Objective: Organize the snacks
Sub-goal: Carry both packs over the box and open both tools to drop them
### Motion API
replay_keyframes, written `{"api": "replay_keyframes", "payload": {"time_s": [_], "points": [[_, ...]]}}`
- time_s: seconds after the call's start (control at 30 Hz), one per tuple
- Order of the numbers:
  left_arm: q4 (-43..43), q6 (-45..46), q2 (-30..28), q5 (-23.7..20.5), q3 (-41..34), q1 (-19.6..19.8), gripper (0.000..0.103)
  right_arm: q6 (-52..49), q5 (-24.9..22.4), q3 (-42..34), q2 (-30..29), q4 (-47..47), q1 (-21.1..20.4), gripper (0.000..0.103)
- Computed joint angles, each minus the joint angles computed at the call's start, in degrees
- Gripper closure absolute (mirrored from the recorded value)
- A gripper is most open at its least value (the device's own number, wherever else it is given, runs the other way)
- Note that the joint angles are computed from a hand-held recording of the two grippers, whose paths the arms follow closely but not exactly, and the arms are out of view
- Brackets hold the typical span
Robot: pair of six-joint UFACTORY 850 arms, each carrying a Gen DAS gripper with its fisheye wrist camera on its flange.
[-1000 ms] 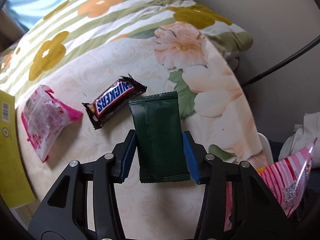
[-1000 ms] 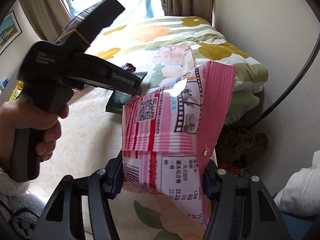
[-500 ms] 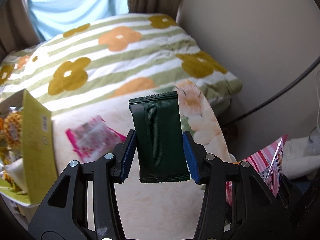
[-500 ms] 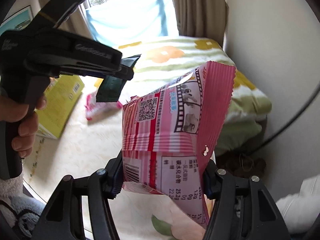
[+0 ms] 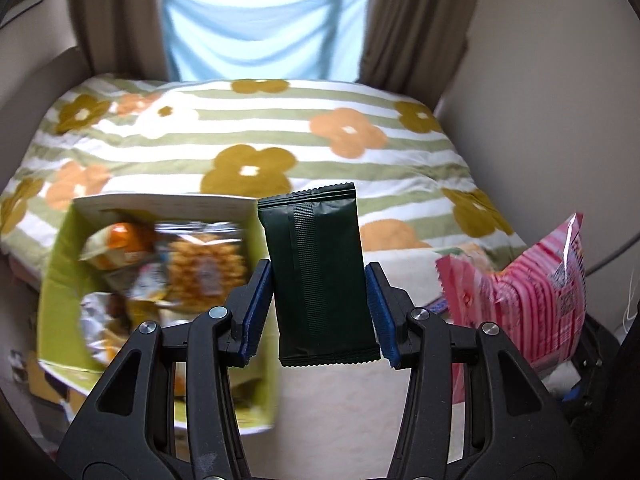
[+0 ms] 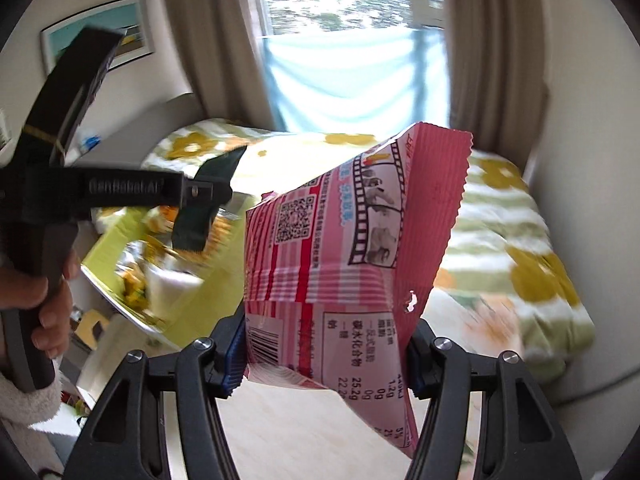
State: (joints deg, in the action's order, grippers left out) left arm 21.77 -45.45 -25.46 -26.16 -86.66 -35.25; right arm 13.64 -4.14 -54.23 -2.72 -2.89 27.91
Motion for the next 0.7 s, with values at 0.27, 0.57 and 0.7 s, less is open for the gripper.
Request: {"api": "replay_keyframes", "payload": {"time_s": [0.27, 0.57, 0.7], "points": [[0.1, 2.1, 7.9, 2.0, 11.6, 10.9, 0.06, -3.4, -3.5, -16.1, -13.3, 4.0, 7.7, 0.046], [-24.0, 34.1, 6.9, 3.4, 15.2, 20.9, 0.059, 3.5, -8.7, -28.3, -23.9, 2.5, 12.0, 0.046], [-22.1, 36.3, 5.9, 4.3, 15.6, 20.6, 0.015, 9.8, -10.7, -30.0, -25.3, 0.0, 12.3, 0.046]]}}
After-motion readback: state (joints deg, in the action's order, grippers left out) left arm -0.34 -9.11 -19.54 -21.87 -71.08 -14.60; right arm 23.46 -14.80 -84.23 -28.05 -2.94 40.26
